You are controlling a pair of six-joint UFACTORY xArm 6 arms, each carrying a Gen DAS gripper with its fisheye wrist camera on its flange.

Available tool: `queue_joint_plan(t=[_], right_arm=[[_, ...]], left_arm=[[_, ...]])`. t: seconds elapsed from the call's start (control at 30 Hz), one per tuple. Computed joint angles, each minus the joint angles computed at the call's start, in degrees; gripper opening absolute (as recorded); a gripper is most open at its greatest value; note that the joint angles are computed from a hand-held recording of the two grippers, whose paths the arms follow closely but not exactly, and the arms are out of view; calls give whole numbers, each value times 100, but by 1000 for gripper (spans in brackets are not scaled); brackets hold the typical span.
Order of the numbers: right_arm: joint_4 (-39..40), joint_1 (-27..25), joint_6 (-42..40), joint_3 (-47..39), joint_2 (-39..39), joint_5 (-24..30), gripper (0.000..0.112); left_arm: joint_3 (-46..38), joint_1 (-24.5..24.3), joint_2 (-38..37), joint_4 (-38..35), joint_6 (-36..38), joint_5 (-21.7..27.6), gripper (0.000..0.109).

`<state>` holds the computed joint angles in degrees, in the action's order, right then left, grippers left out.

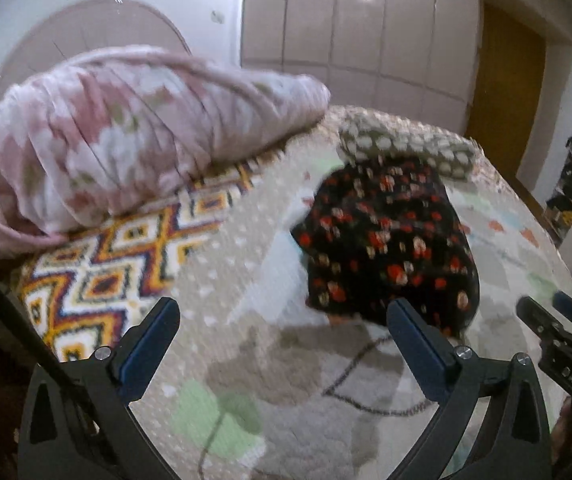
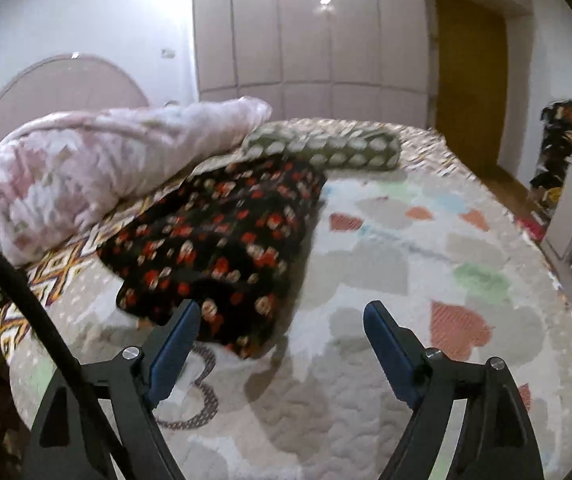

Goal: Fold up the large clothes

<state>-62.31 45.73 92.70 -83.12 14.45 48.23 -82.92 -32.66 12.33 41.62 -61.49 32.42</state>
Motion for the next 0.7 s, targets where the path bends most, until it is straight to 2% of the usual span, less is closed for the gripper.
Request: queue_joint_plan(t=[0.03, 0.1, 0.17, 0.23, 0.37, 0.43, 0.53, 0.63, 0.7], right_arm=[[82, -24, -112, -20, 39, -95, 79], [276, -111, -356, -78, 133, -389, 55], [687, -288, -779, -229, 307, -820, 14], [1024, -473, -1154, -547, 604, -1134, 11], [1859, -748, -1826, -1222, 1267, -1416, 11], [2486, -818, -2400, -1665, 1677, -1141, 6], [2941, -783, -3023, -2297, 2121, -268, 3], [2853, -707, -3077, -2369, 2100, -25, 3], [2751, -690, -2949, -2149, 1901, -175, 4]], left_arm=[[19, 13, 14, -123, 83, -44, 103], [55, 31, 42, -288, 164, -89, 103], [51, 48, 75, -443, 255, -78, 103], [80, 61, 71, -506, 278, -104, 103], [83, 57, 42, -264, 96, 58, 103], [123, 75, 12, -128, -36, 105, 103], [133, 122, -1, -29, -127, 180, 103], [140, 143, 1, 100, -301, 230, 103], [154, 119, -23, 354, -527, 290, 103]])
